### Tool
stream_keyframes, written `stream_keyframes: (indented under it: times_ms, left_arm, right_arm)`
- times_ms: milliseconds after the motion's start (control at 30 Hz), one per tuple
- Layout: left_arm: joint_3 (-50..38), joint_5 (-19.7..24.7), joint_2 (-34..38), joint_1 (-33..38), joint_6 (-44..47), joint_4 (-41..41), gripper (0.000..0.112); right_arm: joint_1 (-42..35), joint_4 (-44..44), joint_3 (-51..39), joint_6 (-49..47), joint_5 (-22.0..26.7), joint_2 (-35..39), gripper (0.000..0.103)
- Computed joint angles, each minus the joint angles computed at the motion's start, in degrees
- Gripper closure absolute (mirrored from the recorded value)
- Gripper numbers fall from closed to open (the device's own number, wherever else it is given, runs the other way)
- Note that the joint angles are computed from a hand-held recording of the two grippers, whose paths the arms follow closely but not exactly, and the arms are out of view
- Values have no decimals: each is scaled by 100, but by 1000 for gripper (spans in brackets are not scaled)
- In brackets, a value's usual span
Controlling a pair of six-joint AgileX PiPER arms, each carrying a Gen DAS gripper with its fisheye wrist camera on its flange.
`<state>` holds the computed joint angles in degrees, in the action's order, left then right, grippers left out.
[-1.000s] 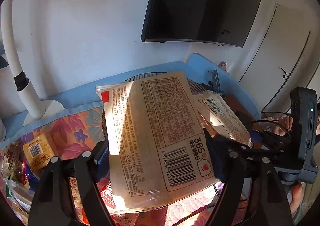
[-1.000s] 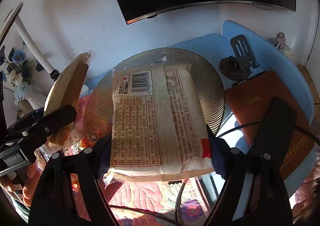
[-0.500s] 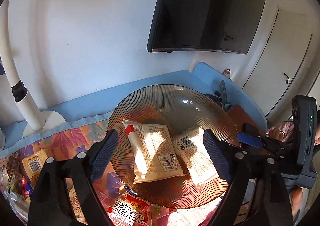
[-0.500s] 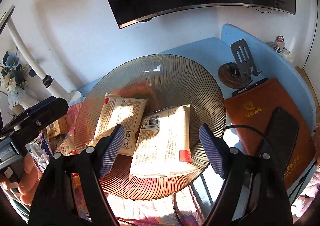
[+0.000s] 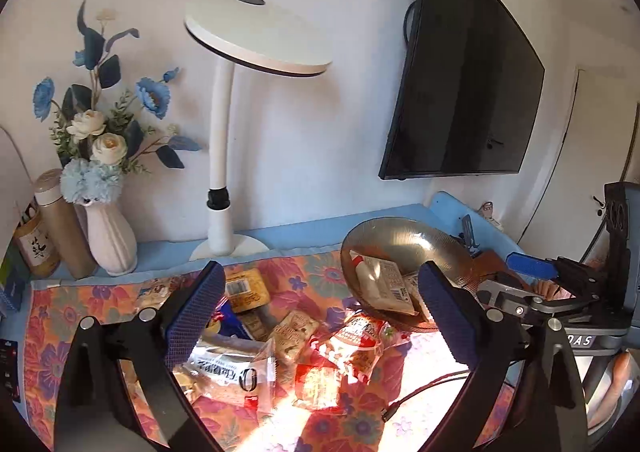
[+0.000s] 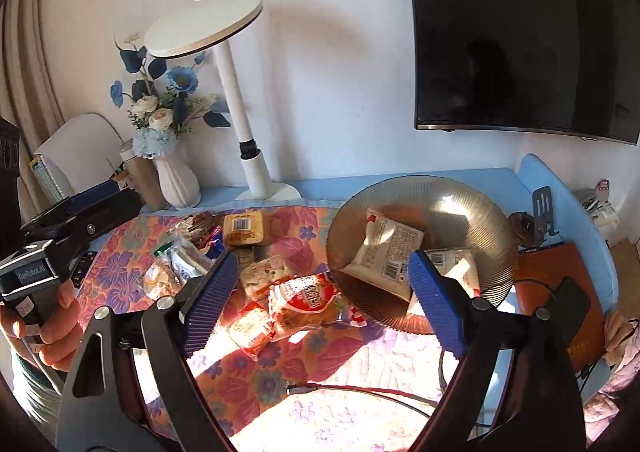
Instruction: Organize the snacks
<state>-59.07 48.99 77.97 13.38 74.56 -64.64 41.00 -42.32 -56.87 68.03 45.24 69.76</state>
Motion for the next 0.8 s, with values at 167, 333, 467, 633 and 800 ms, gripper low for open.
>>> stream_keyframes:
  times_ms: [167,333,467,633,800]
  left_arm:
    - [1004,-75,-341,1753,986,14,16]
    - [1621,-491,-82,2550,1771,18,16]
    - [1928,-882,281,2570,2180,-90,16]
    - [2304,-1511,476,2212,2890,-608,16]
    - [2276,-1899,852,1934,3187,-938,16]
  right_arm:
    - [1334,-195,-122,947,-194,1083,14]
    - [1932,-87,-484,1447,-137,2275,14]
    - [1941,143,-497,1609,-314,2653,14]
    - [1858,3,-442,1922,-98,2870,10]
    - [1555,-37,-259,2108,-414,3022,10]
